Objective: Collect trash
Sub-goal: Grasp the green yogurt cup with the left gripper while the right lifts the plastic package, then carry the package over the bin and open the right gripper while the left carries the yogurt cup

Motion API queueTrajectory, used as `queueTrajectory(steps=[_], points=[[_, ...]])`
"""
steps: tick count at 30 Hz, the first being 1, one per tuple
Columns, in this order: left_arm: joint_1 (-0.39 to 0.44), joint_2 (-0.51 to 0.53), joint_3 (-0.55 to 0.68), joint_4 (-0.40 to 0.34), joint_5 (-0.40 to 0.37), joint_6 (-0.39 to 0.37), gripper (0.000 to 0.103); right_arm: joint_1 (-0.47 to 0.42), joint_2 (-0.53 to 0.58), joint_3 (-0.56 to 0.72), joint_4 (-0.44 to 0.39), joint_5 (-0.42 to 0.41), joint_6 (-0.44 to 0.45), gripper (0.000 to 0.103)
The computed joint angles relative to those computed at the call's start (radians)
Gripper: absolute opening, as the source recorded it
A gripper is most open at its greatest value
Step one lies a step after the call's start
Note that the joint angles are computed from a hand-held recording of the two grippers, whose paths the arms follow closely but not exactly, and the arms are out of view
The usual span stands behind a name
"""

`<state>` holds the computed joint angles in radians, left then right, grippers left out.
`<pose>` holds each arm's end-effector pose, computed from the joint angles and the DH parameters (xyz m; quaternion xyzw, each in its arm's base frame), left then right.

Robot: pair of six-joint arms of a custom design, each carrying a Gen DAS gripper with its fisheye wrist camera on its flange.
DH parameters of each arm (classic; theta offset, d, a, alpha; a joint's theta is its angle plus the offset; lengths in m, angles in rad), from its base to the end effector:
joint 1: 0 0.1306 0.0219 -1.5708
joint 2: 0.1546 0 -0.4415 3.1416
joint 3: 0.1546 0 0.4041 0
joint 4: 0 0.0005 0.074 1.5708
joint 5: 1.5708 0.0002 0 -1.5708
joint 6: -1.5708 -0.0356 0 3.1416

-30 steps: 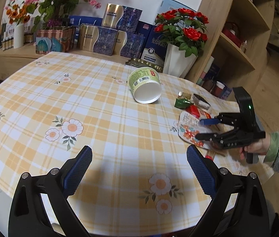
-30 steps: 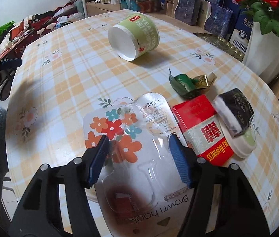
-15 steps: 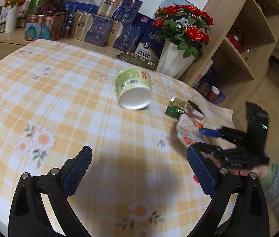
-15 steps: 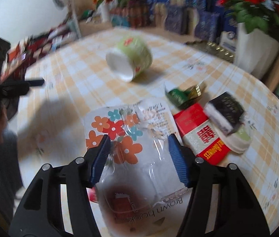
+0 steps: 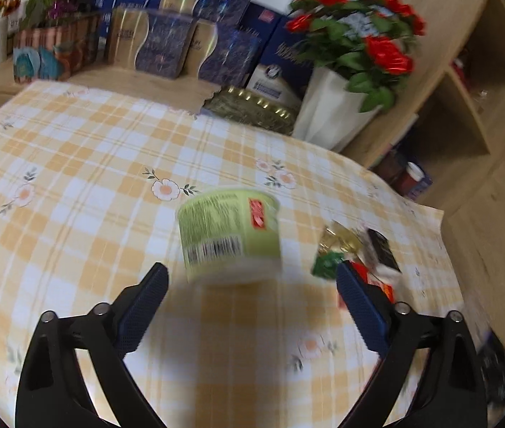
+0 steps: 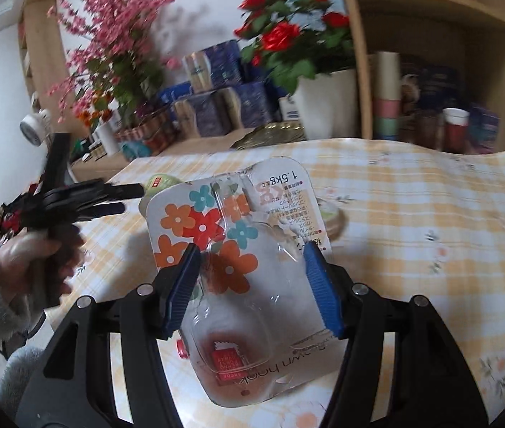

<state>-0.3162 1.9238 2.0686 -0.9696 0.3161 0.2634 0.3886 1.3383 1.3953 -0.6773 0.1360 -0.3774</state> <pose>0.6707 -0.2316 0.4954 0.0816 0.9178 -0.2433 0.3030 0.4460 0.1769 0.5301 0.0261 0.8873 0.1145 0.4460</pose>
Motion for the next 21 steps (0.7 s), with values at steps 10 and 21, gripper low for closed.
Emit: queueTrajectory(steps=[10, 21], points=[[-0.001, 0.195, 0.298, -0.184, -0.043, 0.021, 0.087, -0.012, -0.113, -0.111, -0.019, 0.036, -0.085, 0.055], [-0.015, 0.103, 0.145, -0.099, -0.095, -0.080, 0.078, 0.005, -0.080, -0.110, -0.094, 0.047, -0.086, 0.015]])
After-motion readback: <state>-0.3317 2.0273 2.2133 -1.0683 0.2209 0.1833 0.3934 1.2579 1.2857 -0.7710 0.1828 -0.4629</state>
